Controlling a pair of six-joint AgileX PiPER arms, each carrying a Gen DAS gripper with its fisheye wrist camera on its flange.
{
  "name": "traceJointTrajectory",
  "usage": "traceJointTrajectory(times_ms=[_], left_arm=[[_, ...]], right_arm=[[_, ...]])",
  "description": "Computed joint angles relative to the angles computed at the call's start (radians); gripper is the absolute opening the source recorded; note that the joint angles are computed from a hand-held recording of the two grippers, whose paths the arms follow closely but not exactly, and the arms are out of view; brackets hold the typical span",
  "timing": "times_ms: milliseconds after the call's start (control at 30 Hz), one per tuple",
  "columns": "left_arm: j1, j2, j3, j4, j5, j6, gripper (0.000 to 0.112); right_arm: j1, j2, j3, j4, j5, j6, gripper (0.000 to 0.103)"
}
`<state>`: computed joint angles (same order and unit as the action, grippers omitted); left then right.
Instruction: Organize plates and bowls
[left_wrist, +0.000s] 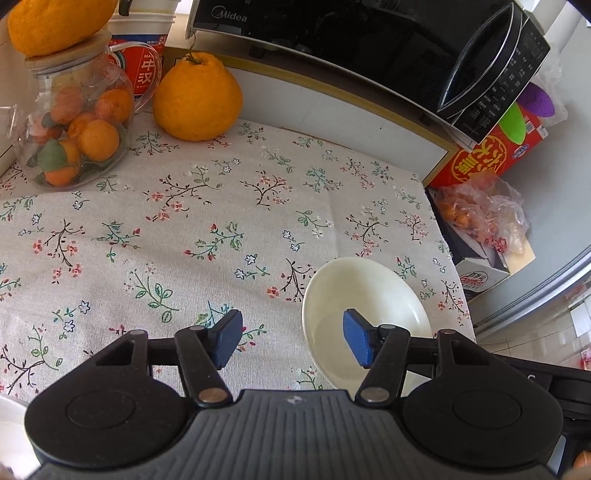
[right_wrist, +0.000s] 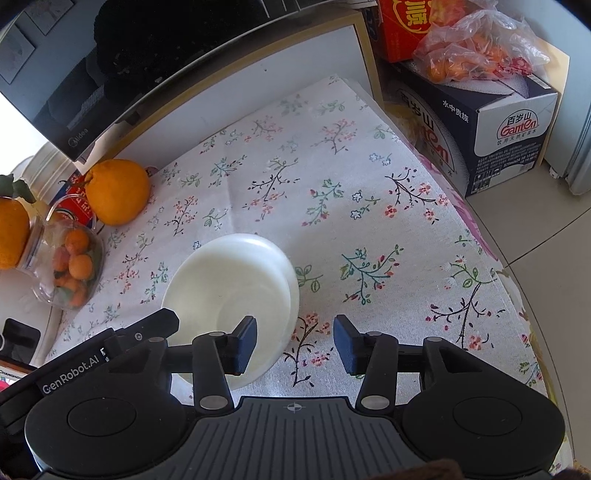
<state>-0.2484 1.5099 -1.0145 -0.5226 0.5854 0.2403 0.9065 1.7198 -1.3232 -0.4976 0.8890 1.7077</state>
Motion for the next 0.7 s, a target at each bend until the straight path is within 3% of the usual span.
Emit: traceJointTrajectory(times_ms=[200,467,533,700], left_arm=[[-0.006,0.013,0.002,-0.007,-0.006,0.010,0.044],[-0.026,0.025,-0.002,-0.023,-0.001,0.039,0.026],[-0.028,0.027,-0.003,-0.030,0.004,0.051,0.015],[-0.038,0.008,0.011,-0.017,-0.010,0.051,0.013]], right_arm=[[-0.005,0.002,0.008,-0.005,-0.019,0.001,0.040],[-0.005,0.010,0.006,-0.006,-0.040,-0.019,0.017],[-0.003,0.009,0.006,-0.008,-0.042,-0.022,0.014],[0.006,0.012,-0.007,-0.017,-0.021,-0.028,0.014]])
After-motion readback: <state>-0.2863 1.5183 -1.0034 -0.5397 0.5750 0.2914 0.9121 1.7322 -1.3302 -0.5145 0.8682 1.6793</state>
